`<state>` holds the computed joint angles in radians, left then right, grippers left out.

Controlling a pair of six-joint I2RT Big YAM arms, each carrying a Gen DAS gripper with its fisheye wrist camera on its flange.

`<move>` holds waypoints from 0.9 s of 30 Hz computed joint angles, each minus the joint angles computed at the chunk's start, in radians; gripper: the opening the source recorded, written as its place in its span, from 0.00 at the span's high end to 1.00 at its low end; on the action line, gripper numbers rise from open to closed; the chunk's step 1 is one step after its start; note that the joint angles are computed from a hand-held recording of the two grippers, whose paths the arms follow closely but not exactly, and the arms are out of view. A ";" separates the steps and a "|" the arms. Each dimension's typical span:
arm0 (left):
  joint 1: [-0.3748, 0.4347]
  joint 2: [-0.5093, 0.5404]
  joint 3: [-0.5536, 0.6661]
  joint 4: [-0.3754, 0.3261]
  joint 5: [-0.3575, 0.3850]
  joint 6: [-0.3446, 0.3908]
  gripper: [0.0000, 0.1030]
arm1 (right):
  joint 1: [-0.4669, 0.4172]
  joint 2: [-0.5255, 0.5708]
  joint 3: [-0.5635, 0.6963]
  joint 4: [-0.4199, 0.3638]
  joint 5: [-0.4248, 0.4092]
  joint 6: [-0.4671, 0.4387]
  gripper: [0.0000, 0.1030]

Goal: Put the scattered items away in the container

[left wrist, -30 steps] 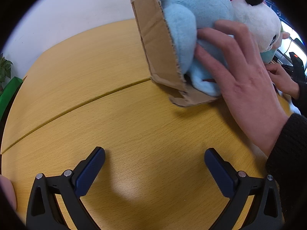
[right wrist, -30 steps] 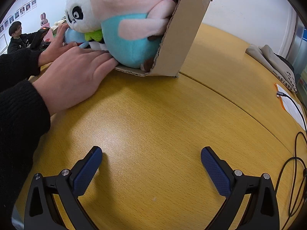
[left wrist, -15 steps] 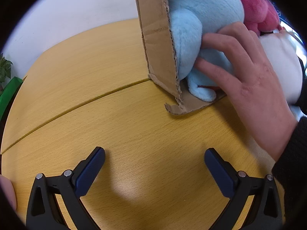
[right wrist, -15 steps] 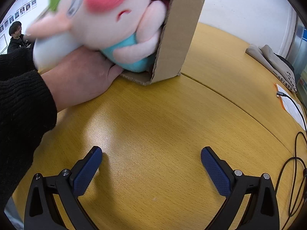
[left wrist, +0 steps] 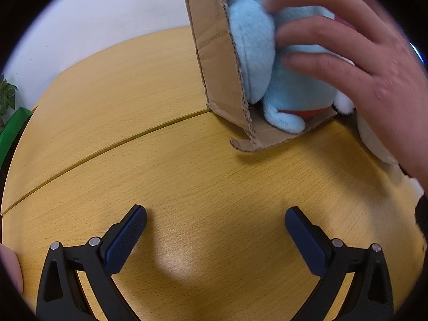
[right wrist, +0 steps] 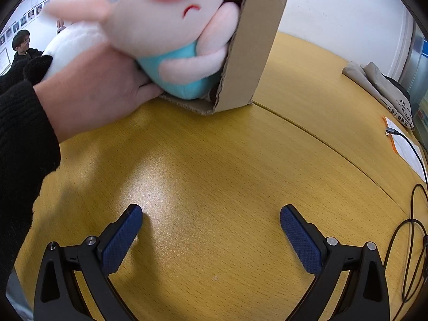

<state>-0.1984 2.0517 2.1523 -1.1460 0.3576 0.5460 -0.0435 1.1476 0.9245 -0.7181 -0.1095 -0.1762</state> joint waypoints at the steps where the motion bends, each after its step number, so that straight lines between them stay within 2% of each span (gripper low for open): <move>1: 0.000 0.001 0.001 -0.001 0.000 0.000 0.00 | 0.000 0.000 0.000 -0.001 0.000 0.000 0.00; 27: 0.003 0.006 0.011 -0.007 0.003 0.006 0.00 | 0.003 -0.002 0.002 -0.003 0.002 0.003 0.00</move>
<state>-0.1958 2.0576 2.1629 -1.1526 0.3607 0.5516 -0.0402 1.1458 0.9262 -0.7216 -0.1076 -0.1736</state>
